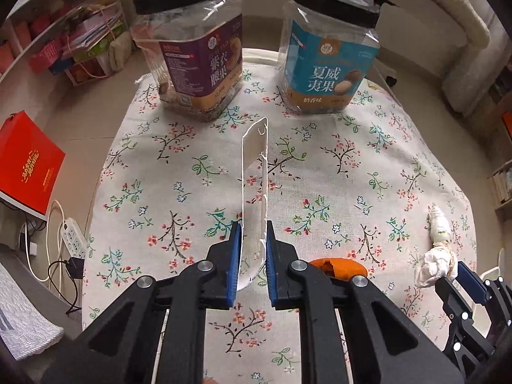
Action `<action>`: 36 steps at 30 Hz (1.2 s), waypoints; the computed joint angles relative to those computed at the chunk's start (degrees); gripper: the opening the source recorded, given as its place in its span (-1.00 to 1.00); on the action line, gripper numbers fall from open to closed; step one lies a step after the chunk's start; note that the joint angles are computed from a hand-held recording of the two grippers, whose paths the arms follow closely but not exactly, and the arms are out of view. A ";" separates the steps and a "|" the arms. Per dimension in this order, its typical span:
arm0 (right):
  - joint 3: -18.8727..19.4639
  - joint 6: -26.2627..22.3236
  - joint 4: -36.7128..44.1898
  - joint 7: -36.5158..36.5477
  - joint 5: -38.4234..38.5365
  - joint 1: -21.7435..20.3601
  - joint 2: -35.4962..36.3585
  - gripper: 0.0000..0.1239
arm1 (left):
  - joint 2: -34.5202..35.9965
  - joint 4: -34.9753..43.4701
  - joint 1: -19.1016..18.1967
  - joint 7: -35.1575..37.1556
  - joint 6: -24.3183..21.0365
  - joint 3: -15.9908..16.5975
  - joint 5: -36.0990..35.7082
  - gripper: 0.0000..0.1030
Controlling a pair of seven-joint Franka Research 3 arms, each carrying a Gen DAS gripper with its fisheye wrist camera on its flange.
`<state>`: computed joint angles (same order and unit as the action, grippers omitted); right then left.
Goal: Collect trash
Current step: 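Grasp the crumpled white tissue with the right gripper while the left holds the blue box, then carry the blue box and tissue toward the white bin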
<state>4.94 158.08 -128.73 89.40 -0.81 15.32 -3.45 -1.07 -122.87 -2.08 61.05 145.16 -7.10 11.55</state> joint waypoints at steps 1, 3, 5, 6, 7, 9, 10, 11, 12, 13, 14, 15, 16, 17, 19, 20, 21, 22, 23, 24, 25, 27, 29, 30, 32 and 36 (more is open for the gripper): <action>-0.05 0.36 -0.77 -0.64 1.15 0.20 -1.30 -0.59 | -1.95 -1.40 0.07 -0.50 0.18 0.05 0.20 -0.72; -0.22 1.06 -2.59 -3.19 4.64 0.82 -4.23 -0.59 | -5.76 -3.96 0.06 -1.41 0.38 0.07 0.29 -0.72; -0.28 1.06 -4.01 -5.13 7.73 1.35 -6.94 -0.59 | -9.60 -6.20 -0.21 -2.52 0.53 -0.14 0.37 -0.72; -0.28 1.15 -4.80 -5.85 8.93 1.53 -8.35 -0.59 | -11.25 -7.10 -0.38 -3.14 0.79 -0.40 0.88 -0.72; -0.23 1.31 -5.71 -6.34 9.89 1.63 -9.83 -0.59 | -12.97 -8.07 -0.50 -4.05 1.05 -0.90 1.97 -0.72; 0.19 1.57 -7.47 -6.50 10.61 1.34 -12.62 -0.59 | -16.24 -9.88 -0.74 -6.26 1.14 -2.16 4.60 -0.72; 0.52 1.78 -8.38 -6.18 10.55 0.95 -14.00 -0.59 | -17.63 -10.64 -0.87 -7.40 1.00 -2.79 5.81 -0.72; 0.89 1.96 -9.28 -5.65 10.41 0.48 -15.41 -0.59 | -19.03 -11.36 -1.09 -8.39 0.81 -3.29 6.75 -0.72; 1.21 1.97 -10.07 -5.03 10.30 0.01 -16.74 -0.59 | -20.44 -12.19 -1.25 -9.65 0.76 -3.80 7.62 -0.72; 1.56 2.07 -10.75 -4.30 10.12 -0.51 -17.77 -0.58 | -21.85 -13.05 -1.42 -10.97 0.67 -4.36 8.48 -0.72; 1.74 2.19 -11.54 -3.74 9.98 -0.99 -18.96 -0.58 | -22.88 -13.70 -1.67 -12.10 0.71 -4.87 9.22 -0.72; 1.94 2.44 -12.38 -3.14 9.81 -1.51 -20.16 -0.58 | -24.06 -14.50 -2.12 -12.98 0.72 -5.20 9.63 -0.72; 2.31 2.92 -13.37 -2.29 9.50 -2.20 -21.42 -0.58 | -24.86 -15.19 -2.58 -13.86 0.91 -5.53 9.92 -0.72; 2.77 3.61 -14.12 -1.32 9.04 -3.06 -22.23 -0.58 | -25.44 -15.81 -3.05 -14.54 1.35 -5.65 10.04 -0.72; 4.10 5.47 -16.07 1.14 7.53 -5.50 -23.87 -0.58 | -25.99 -16.71 -3.74 -15.94 2.50 -5.97 10.38 -0.72; 5.27 6.59 -17.02 2.71 6.10 -7.38 -24.53 -0.58 | -25.95 -16.95 -3.90 -16.74 3.06 -6.37 10.83 -0.72; 6.64 7.80 -17.86 4.40 4.50 -9.43 -25.00 -0.58 | -25.72 -17.06 -3.90 -17.60 3.64 -6.87 11.55 -0.72; 7.72 8.87 -18.57 5.92 3.16 -11.22 -25.27 -0.58 | -25.29 -17.00 -3.82 -18.37 4.31 -7.28 12.39 -0.72; 8.13 9.34 -18.99 7.02 2.39 -12.31 -25.34 -0.58 | -24.84 -16.90 -3.78 -19.17 5.03 -7.69 13.22 -0.72; 8.21 9.50 -19.18 7.90 1.96 -12.98 -25.26 -0.58 | -24.29 -16.65 -3.83 -19.86 5.56 -8.03 13.91 -0.72; 8.21 9.65 -19.36 8.64 1.55 -13.53 -25.32 -0.58 | -23.81 -16.38 -4.07 -20.44 5.91 -8.27 14.32 -0.72; 8.79 10.45 -19.55 10.38 0.40 -15.11 -25.41 -0.58 | -22.43 -15.47 -5.00 -20.78 6.68 -8.22 14.38 -0.72; 9.09 11.29 -19.92 11.80 -0.41 -16.29 -25.81 -0.58 | -21.27 -14.51 -5.37 -21.86 7.51 -8.82 15.22 -0.72; 9.23 11.56 -20.17 12.39 -0.80 -16.91 -26.11 -0.58 | -20.72 -13.97 -5.48 -22.55 7.87 -9.19 15.81 -0.72; 9.70 11.85 -20.67 13.42 -1.78 -18.40 -26.80 -0.58 | -19.72 -13.05 -5.91 -23.75 8.96 -9.55 16.59 -0.72; 10.96 12.11 -21.90 15.33 -3.89 -21.77 -28.64 -0.58 | -17.39 -11.03 -7.19 -25.05 9.99 -10.17 17.62 -0.72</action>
